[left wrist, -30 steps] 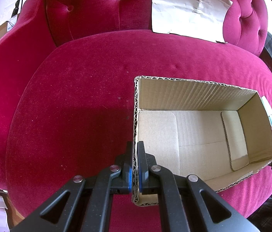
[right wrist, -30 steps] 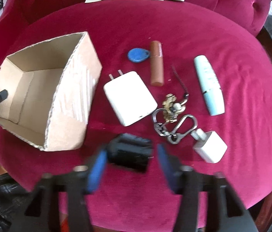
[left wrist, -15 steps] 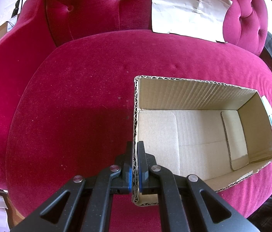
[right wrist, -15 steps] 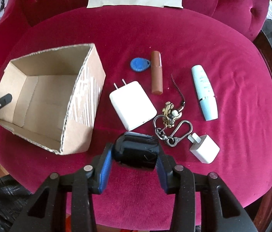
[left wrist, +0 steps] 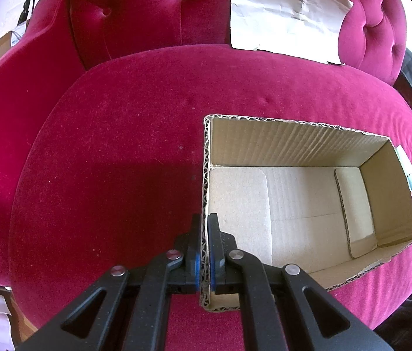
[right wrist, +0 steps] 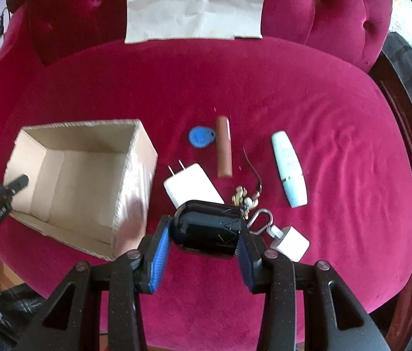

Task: Organize rigid objects
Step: 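Carry the black cylinder with the right gripper over the box while the left gripper holds the box rim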

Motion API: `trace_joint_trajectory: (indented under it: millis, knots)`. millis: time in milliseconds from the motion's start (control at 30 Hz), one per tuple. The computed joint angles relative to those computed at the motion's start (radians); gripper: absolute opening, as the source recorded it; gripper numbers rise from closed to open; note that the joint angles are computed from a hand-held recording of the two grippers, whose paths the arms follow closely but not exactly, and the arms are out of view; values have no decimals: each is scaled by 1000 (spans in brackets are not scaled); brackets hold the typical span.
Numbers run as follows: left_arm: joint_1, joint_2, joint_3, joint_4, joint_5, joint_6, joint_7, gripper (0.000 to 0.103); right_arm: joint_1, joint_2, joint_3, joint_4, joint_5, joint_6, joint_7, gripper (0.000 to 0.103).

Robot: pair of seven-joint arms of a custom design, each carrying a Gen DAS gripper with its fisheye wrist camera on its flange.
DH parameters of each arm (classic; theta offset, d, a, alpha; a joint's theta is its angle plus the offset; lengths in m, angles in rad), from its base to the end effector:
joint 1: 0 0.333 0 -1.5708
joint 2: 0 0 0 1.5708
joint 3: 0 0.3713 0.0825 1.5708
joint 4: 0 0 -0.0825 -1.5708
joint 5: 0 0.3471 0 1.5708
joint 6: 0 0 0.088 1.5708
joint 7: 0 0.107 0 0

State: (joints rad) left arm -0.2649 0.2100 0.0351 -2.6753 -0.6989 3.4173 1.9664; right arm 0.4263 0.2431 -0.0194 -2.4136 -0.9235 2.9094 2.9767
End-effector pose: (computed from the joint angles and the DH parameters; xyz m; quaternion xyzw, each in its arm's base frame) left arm 0.4356 -0.0269 0.3103 -0.7165 0.6519 -0.1555 0.1937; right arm 0.4350 0.2407 0.3118 -0.6511 0.7338 -0.1437 0.1302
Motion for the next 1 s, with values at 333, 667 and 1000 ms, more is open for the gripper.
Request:
trace_joint_trajectory:
  millis: [333,667,1000]
  knots:
    - [-1,0,4,2,2,-3,0,3,65,-62,66,42,-76,-82,139,44]
    - [-3,-4,15,9,9,-30,-8,3,33,23,29,146,-117,-15,93,44]
    - [40,-15,-21,-20,53,-9,-50,3,73,93,6,221,-64,20,26,44]
